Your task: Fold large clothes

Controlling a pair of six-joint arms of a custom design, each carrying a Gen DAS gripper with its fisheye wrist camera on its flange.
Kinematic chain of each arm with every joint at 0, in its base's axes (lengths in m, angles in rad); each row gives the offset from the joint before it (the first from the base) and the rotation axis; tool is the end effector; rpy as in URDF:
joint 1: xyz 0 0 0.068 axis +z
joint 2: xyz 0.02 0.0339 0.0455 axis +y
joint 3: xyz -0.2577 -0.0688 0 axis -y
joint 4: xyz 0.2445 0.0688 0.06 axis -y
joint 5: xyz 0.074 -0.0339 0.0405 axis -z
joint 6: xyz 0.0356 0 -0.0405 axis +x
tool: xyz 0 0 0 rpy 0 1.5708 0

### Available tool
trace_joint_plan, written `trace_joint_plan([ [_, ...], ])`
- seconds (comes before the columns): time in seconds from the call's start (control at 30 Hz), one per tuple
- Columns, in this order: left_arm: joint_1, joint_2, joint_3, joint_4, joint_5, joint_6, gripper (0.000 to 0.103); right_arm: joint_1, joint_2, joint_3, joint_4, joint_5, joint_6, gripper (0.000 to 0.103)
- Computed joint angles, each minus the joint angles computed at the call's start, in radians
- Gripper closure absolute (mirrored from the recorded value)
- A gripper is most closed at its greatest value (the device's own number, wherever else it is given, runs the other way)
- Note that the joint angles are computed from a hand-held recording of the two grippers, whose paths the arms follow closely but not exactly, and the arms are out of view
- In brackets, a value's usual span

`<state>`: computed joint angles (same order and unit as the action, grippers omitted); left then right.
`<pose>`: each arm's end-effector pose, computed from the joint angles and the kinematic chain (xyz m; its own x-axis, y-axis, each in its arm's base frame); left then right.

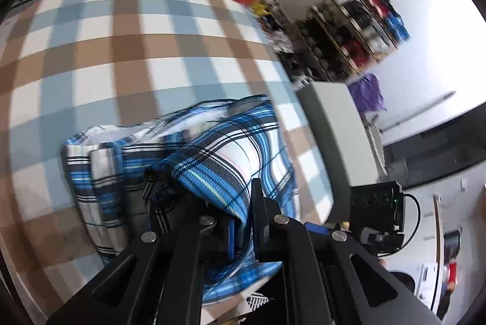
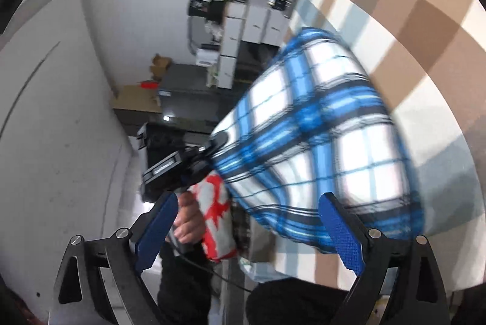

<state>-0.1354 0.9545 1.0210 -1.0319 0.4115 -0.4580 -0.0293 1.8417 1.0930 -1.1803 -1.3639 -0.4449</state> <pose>0.1682 -0.0373 0.3122 -0.8852 -0.2884 -0.3650 -0.0470 0.8361 -0.5466 0.2813 0.0266 0.1632 -0.9952 -0.0593 -0.0780 -0.0879 0.1881 0.9782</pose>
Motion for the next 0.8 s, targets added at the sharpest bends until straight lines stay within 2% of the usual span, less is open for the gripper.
trace_joint_plan([
  [0.2, 0.171, -0.114, -0.133, -0.04, 0.081, 0.079, 0.1, 0.128, -0.044, -0.062, 0.194, 0.142, 0.196, 0.009],
  [0.3, 0.268, -0.162, -0.196, -0.067, 0.137, 0.128, 0.1, 0.179, -0.062, -0.074, 0.213, 0.217, 0.186, 0.009],
  [0.4, 0.346, -0.203, -0.224, -0.104, 0.179, 0.184, 0.099, 0.189, -0.056, -0.063, 0.212, 0.242, 0.186, 0.009],
  [0.5, 0.39, -0.208, -0.222, -0.115, 0.2, 0.215, 0.099, 0.182, -0.03, -0.028, 0.169, 0.241, 0.165, 0.009],
  [0.57, 0.391, -0.207, -0.208, -0.112, 0.182, 0.231, 0.099, 0.184, -0.036, -0.02, 0.171, 0.255, 0.17, 0.008],
  [0.67, 0.422, -0.197, -0.21, -0.119, 0.147, 0.279, 0.088, 0.209, -0.086, -0.022, 0.173, 0.3, 0.172, 0.008],
  [0.7, 0.439, -0.196, -0.214, -0.121, 0.126, 0.281, 0.086, 0.226, -0.126, -0.046, 0.22, 0.335, 0.213, 0.008],
  [0.73, 0.472, -0.197, -0.22, -0.132, 0.13, 0.295, 0.081, 0.233, -0.159, -0.076, 0.249, 0.356, 0.229, 0.008],
  [0.8, 0.531, -0.203, -0.214, -0.173, 0.151, 0.299, 0.078, 0.259, -0.222, -0.108, 0.293, 0.414, 0.258, 0.007],
])
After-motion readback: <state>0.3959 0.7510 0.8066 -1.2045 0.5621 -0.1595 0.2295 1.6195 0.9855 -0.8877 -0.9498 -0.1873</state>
